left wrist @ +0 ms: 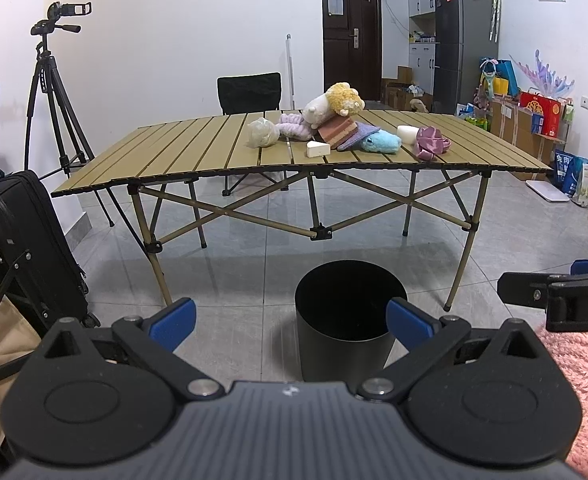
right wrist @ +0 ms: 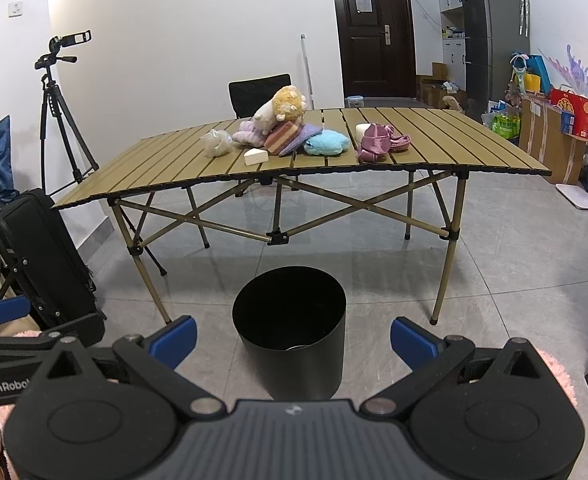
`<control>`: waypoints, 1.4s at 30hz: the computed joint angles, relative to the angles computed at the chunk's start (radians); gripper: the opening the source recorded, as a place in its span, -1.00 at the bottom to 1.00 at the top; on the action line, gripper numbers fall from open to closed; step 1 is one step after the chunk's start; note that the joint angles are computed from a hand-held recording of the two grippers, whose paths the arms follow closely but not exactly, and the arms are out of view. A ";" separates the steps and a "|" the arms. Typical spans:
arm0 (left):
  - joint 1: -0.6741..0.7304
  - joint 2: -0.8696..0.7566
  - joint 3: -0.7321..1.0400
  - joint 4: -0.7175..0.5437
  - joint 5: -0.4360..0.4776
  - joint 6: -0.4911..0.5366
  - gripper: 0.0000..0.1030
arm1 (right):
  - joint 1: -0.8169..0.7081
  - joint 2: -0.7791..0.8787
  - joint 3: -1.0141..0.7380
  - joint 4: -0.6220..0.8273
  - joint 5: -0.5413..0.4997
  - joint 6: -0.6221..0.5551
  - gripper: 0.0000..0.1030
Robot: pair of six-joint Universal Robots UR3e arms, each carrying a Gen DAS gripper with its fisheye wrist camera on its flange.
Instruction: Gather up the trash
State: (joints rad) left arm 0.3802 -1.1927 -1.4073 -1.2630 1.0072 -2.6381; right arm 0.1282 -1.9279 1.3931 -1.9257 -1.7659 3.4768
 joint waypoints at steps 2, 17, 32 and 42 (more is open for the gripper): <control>-0.001 0.002 -0.003 0.003 0.000 0.000 1.00 | -0.001 0.000 0.000 -0.001 0.000 -0.001 1.00; -0.104 -0.124 0.030 0.124 0.085 -0.067 1.00 | -0.064 0.055 -0.007 -0.042 0.038 -0.040 1.00; -0.253 -0.430 0.260 0.258 0.206 -0.180 1.00 | -0.141 0.223 -0.089 -0.123 0.080 -0.095 1.00; -0.350 -0.710 0.585 0.255 0.277 -0.254 1.00 | -0.214 0.365 -0.178 -0.212 0.136 -0.123 1.00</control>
